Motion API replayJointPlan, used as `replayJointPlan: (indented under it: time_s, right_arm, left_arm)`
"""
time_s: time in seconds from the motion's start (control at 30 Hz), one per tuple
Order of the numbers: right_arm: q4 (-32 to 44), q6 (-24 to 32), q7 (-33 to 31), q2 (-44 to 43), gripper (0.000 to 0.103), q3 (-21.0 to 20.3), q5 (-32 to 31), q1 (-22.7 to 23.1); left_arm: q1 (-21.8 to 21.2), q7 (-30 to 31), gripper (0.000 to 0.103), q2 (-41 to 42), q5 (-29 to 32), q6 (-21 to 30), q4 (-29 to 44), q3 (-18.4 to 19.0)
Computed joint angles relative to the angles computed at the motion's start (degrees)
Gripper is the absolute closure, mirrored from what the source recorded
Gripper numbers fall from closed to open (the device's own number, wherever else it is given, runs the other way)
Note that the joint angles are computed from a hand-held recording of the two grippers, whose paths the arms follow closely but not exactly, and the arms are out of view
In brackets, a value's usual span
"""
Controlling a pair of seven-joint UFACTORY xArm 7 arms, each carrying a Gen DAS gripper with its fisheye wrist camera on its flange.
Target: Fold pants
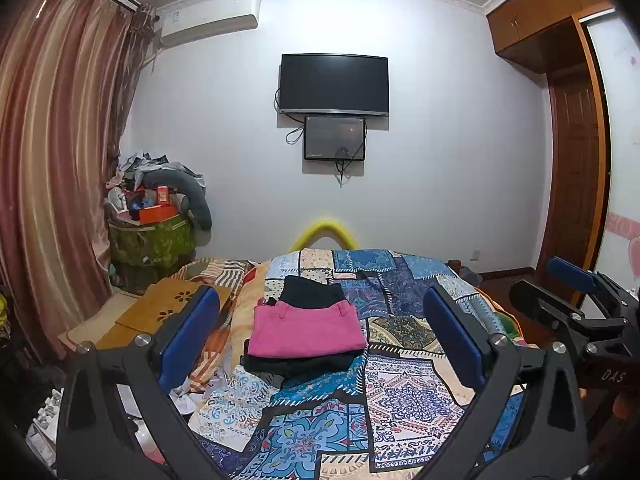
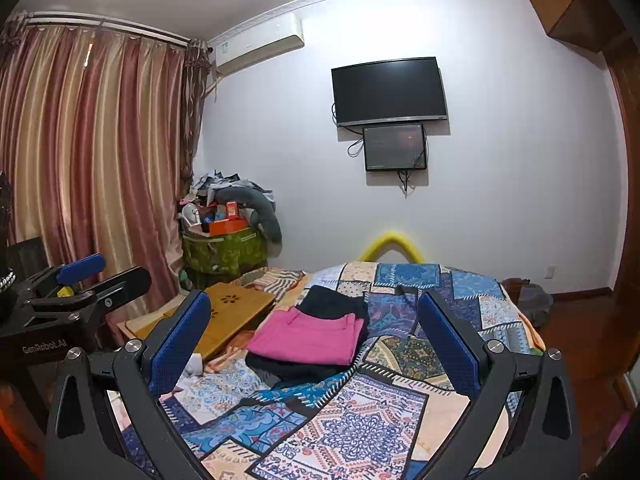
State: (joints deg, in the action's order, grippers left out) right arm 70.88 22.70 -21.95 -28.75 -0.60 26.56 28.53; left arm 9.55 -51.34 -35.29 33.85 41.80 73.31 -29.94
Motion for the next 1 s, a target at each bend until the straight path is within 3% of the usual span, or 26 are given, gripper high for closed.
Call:
replayJointPlan:
  time_s: [1.0]
  right_arm:
    - [-0.61, -0.7, 1.49, 0.28, 0.001, -0.3, -0.63, -0.65]
  left_arm:
    - [-3.0, 3.68, 0.0, 1.2, -2.78, -3.23, -1.85, 3.37]
